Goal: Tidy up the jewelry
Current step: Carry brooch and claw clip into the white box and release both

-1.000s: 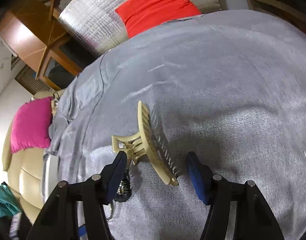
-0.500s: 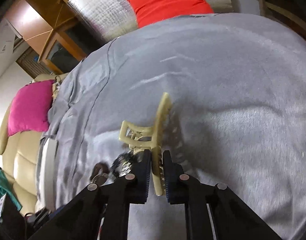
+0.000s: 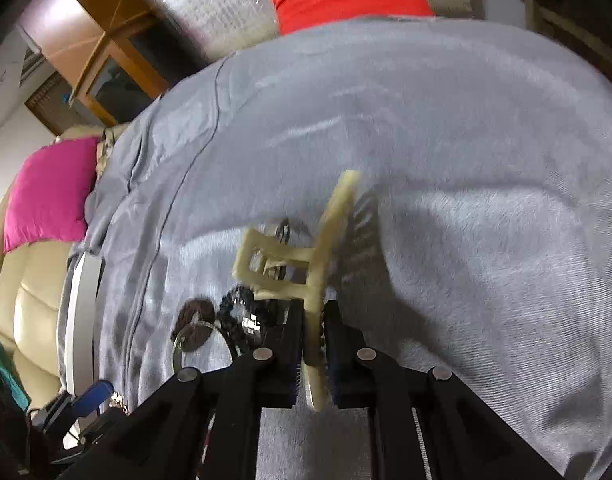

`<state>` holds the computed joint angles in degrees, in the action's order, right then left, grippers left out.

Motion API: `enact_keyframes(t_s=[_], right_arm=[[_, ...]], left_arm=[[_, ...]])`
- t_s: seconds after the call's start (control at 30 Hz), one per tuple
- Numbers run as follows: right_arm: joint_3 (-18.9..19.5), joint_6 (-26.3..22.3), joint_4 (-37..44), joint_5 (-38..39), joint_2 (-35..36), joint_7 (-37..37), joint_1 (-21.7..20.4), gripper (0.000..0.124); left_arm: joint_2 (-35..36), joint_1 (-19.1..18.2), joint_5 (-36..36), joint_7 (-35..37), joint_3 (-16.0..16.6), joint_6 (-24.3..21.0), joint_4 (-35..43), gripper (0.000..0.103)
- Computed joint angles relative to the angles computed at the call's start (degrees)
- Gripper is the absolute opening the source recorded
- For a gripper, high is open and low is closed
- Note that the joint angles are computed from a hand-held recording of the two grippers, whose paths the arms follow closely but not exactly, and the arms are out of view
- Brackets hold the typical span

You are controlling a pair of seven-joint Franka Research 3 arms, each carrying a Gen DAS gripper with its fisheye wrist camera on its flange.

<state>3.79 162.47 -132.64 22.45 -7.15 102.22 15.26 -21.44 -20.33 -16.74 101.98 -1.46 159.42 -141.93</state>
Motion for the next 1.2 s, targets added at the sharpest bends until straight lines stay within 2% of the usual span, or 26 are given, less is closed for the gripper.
enact_keyframes(t_s=[0.23,0.3,0.37,0.4,0.57,0.6,0.67,0.73,0.8,0.87,0.9,1.07,1.2], right_arm=[[0.0,12.6,-3.8,4.3,-4.9,-2.1,2.2,0.012],[-1.2,16.4,-4.3,6.9,-5.4,-4.7,5.2,0.011],[-6.3,18.9,-3.3,13.4,-5.1,-11.5,13.2,0.012],[-8.2,19.2,-2.4,16.3,-4.8,-14.6,16.4,0.011],[-8.7,17.5,3.0,26.1,-1.7,-25.0,22.5,0.012],[-8.7,17.1,4.3,29.0,-0.9,-27.6,23.8,0.012],[-8.1,15.8,7.5,34.5,1.1,-32.8,25.5,0.012],[-6.4,14.4,10.6,37.0,3.6,-34.7,25.6,0.012],[-4.1,12.5,14.5,34.8,7.0,-33.4,25.1,0.012],[-2.2,10.9,18.1,30.5,10.1,-30.2,24.5,0.012],[-1.3,9.5,21.5,27.9,12.8,-28.0,24.5,0.012],[-0.2,2.8,36.4,13.6,23.9,-17.6,25.3,0.012],[0.1,-5.7,52.5,4.8,34.8,-10.9,25.9,0.012]], left_arm=[[-2.5,2.4,3.8,-3.5,-0.7,1.9,-2.1,0.039],[-3.2,3.0,5.1,-4.7,-0.6,2.6,-2.5,0.039],[-4.4,4.4,6.9,-6.6,-0.7,3.7,-3.4,0.039],[-5.0,5.0,7.8,-7.4,-0.7,4.3,-3.8,0.039],[-8.7,10.2,13.4,-13.8,-0.6,7.7,-6.2,0.039],[-9.8,13.0,15.3,-16.0,-1.4,8.5,-6.9,0.039],[-10.8,15.7,17.8,-18.4,-1.0,9.1,-7.4,0.039],[-11.3,20.6,20.6,-22.5,-1.7,8.3,-7.4,0.039],[-11.2,24.8,23.4,-26.2,-2.4,7.4,-7.1,0.039],[-10.5,30.9,27.5,-31.4,-4.8,6.3,-6.5,0.039],[-9.9,31.9,28.6,-32.9,-4.9,5.6,-6.2,0.039],[-7.5,31.9,29.7,-37.7,-1.3,1.1,-5.1,0.039],[-4.5,31.7,29.9,-40.5,0.0,-2.0,-3.4,0.039]])
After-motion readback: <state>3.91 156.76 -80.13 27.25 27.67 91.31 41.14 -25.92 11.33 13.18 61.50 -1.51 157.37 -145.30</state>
